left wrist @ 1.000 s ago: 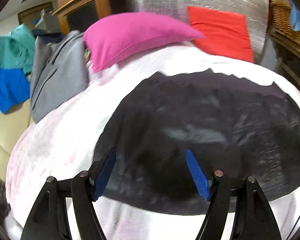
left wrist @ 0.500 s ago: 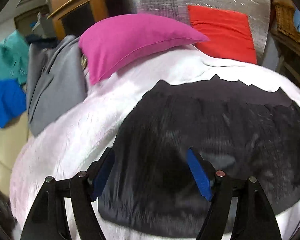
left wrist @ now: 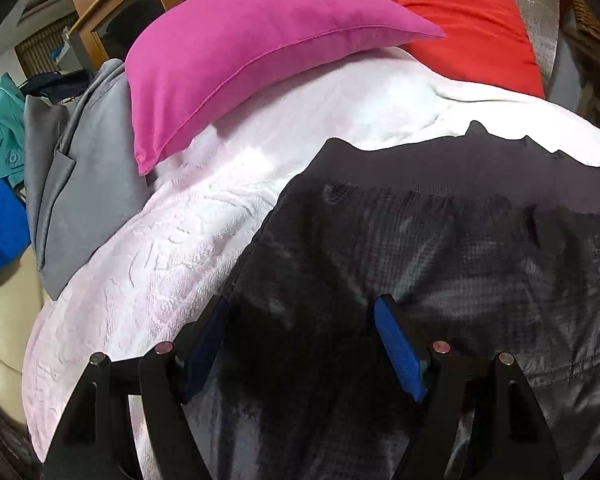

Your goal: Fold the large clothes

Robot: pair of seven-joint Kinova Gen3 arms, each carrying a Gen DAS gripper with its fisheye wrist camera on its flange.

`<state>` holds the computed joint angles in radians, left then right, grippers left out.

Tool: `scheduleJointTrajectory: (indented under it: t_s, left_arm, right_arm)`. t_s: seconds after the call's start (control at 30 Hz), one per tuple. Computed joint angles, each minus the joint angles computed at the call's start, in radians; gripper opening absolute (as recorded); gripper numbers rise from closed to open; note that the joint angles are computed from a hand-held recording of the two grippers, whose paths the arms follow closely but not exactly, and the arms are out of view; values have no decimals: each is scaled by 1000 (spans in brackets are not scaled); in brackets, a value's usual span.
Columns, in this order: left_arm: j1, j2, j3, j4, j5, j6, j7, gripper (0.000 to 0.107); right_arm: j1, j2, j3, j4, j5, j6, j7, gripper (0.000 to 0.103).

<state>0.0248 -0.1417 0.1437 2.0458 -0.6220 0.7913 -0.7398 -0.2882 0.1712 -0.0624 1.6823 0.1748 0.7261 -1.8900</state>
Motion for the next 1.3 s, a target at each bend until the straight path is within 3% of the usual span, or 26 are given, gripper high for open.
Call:
scheduleJointTrajectory:
  t_s: [0.2, 0.47, 0.53, 0.63, 0.8, 0.93, 1.07, 1.23, 1.27, 1.3]
  left_arm:
    - [1, -90, -18, 10, 68, 25, -72, 76]
    - [-23, -387, -71, 138, 191, 64, -197, 76]
    - [-46, -399, -88, 160, 220, 74, -238, 77]
    - [-47, -347, -167, 174, 293, 84, -347, 78]
    - [-138, -385, -151, 121, 336, 48, -443, 78]
    - [-65, -262, -269, 17, 440, -8, -605, 78]
    - [40, -98, -391, -54, 547, -72, -761, 78]
    - [-31, 69, -354, -125, 655, -82, -878, 78]
    - [-44, 85, -349, -129, 678, -87, -895, 78]
    - [-57, 89, -340, -125, 705, -93, -909, 73]
  right_arm:
    - [10, -134, -13, 101, -5, -34, -7, 90]
    - [78, -393, -4, 308, -187, -57, 168, 90]
    - [82, -392, 14, 328, -199, -24, 207, 92]
    - [101, -341, 40, 300, -245, 66, 260, 92]
    - [127, -361, 94, 245, -354, 41, 383, 92]
    - [131, -260, 125, 135, -476, 26, 524, 92]
    - [181, -88, 92, -3, -539, 55, 581, 92]
    - [244, 83, 31, -129, -553, 99, 585, 92]
    - [269, 99, 7, -135, -580, 113, 610, 86]
    - [281, 121, -11, -158, -591, 143, 630, 54]
